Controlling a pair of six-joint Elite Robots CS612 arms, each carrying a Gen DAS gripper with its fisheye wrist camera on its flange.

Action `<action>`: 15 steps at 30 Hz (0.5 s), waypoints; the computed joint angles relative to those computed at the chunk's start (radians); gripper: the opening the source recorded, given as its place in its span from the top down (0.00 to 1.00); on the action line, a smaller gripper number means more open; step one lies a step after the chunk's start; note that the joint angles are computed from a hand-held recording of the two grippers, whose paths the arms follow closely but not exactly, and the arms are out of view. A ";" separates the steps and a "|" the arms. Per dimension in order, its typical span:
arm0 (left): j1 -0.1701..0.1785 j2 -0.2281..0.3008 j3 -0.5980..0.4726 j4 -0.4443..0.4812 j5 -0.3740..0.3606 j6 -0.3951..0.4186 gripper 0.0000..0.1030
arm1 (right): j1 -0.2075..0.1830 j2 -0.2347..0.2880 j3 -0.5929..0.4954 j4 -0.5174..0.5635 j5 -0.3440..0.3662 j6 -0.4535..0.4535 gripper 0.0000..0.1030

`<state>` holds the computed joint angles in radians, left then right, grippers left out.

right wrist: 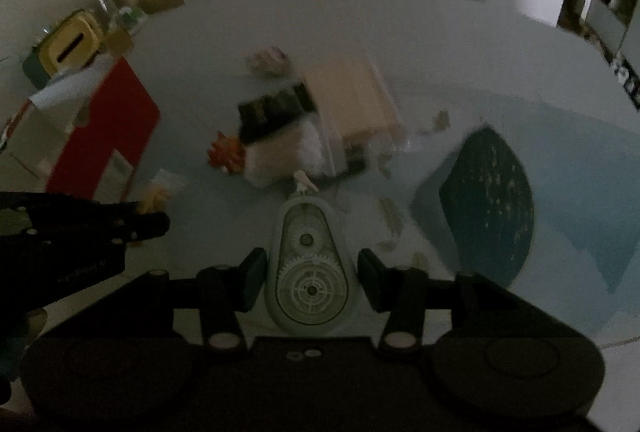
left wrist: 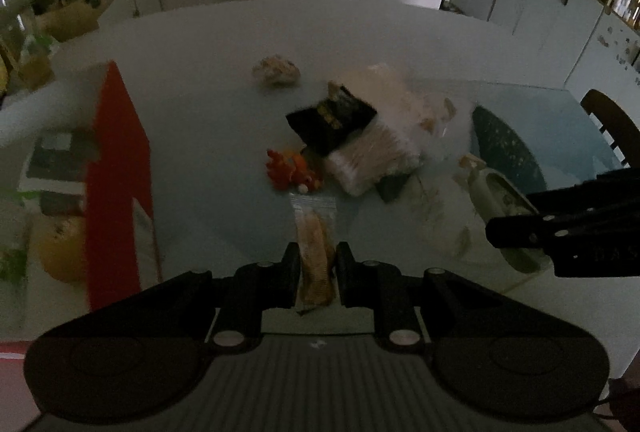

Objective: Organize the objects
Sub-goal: 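Lift the snack packet and gear piece with both tools toward the red box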

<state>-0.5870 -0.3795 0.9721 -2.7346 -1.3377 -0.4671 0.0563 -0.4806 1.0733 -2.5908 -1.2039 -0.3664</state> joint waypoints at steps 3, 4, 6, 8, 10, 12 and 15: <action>-0.001 -0.023 0.031 -0.033 0.017 0.006 0.83 | 0.001 -0.013 0.016 -0.032 0.028 0.001 0.52; 0.000 -0.030 0.041 -0.046 0.022 0.006 0.83 | 0.002 -0.017 0.019 -0.038 0.037 0.004 0.52; 0.003 -0.043 0.058 -0.067 0.025 0.003 0.83 | 0.007 -0.024 0.024 -0.044 0.047 0.006 0.52; 0.005 -0.056 0.079 -0.096 0.036 0.003 0.83 | 0.012 -0.029 0.025 -0.047 0.059 0.000 0.52; 0.006 -0.067 0.097 -0.117 0.058 0.010 0.83 | 0.019 -0.034 0.027 -0.051 0.066 -0.004 0.52; 0.011 -0.080 0.118 -0.138 0.058 0.003 0.83 | 0.027 -0.037 0.027 -0.052 0.071 -0.008 0.52; 0.018 -0.097 0.149 -0.159 0.066 -0.015 0.83 | 0.040 -0.043 0.029 -0.057 0.079 -0.009 0.52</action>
<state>-0.5688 -0.4770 1.1209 -2.8940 -1.2715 -0.4821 0.0964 -0.5231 1.1019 -2.6473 -1.1245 -0.3756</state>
